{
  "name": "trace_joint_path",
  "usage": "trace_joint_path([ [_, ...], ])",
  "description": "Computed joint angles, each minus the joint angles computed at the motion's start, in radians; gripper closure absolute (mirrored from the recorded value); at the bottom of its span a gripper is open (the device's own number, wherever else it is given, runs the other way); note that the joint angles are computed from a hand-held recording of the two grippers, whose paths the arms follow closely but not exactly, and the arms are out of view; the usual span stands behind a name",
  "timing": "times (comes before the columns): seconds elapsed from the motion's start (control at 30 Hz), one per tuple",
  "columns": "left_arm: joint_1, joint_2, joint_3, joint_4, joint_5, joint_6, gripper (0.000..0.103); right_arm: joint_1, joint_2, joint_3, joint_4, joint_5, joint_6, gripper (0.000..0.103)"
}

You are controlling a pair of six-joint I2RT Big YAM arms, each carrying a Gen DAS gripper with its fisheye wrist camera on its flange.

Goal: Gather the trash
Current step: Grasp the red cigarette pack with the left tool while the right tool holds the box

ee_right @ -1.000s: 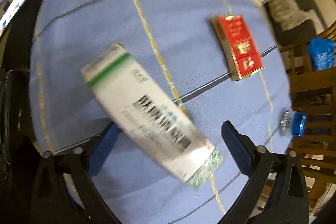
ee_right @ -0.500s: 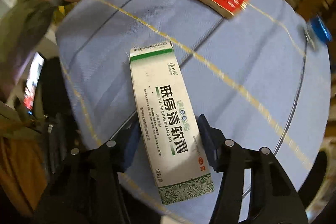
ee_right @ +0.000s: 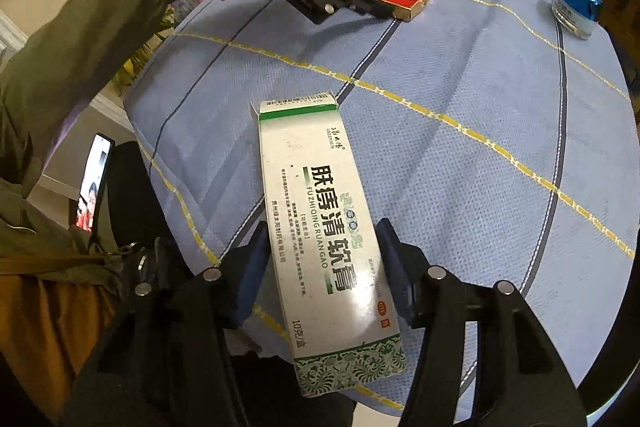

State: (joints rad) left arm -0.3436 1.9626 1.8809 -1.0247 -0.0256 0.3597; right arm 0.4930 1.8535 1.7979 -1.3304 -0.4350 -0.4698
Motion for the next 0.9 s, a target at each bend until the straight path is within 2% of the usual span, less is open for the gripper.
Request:
trace_joint_path([
  [0.13,0.037,-0.002,-0.022,-0.009,0.109,-0.152,0.006,-0.004,0.000,-0.008,0.011,-0.034,0.021,0.050],
  [0.2,0.026,-0.057,-0.118,0.079,0.091,-0.187,0.009,-0.006,0.000,-0.004,0.002,-0.032,0.027,0.050],
  [0.27,0.004,-0.123,-0.223,0.150,0.109,-0.191,0.015,-0.009,-0.004,-0.007,0.008,-0.032,0.033,0.050],
  [0.4,-0.047,-0.216,-0.350,0.184,0.154,-0.103,0.016,-0.006,-0.015,-0.022,0.026,-0.024,0.045,0.050],
  [0.47,-0.066,-0.252,-0.395,0.193,0.136,-0.061,0.017,-0.005,-0.017,-0.026,0.034,-0.021,0.053,0.049],
  [0.53,-0.071,-0.267,-0.411,0.211,0.085,-0.068,0.018,-0.005,-0.020,-0.031,0.043,-0.024,0.064,0.049],
  [0.63,-0.051,-0.238,-0.356,0.196,0.031,-0.219,0.018,-0.005,-0.020,-0.038,0.054,-0.032,0.075,0.049],
  [0.7,-0.034,-0.171,-0.245,0.114,0.054,-0.390,0.017,-0.007,-0.017,-0.036,0.055,-0.040,0.083,0.049],
  [0.77,-0.028,-0.121,-0.164,0.067,0.101,-0.468,0.017,-0.010,-0.014,-0.035,0.058,-0.048,0.090,0.049],
  [0.8,-0.033,-0.107,-0.143,0.063,0.093,-0.491,0.017,-0.010,-0.015,-0.038,0.062,-0.049,0.094,0.049],
  [0.83,-0.041,-0.095,-0.125,0.057,0.067,-0.511,0.016,-0.011,-0.018,-0.043,0.071,-0.051,0.099,0.049],
  [0.9,-0.060,-0.036,-0.050,0.001,-0.019,-0.542,0.013,-0.009,-0.029,-0.060,0.094,-0.043,0.109,0.049],
])
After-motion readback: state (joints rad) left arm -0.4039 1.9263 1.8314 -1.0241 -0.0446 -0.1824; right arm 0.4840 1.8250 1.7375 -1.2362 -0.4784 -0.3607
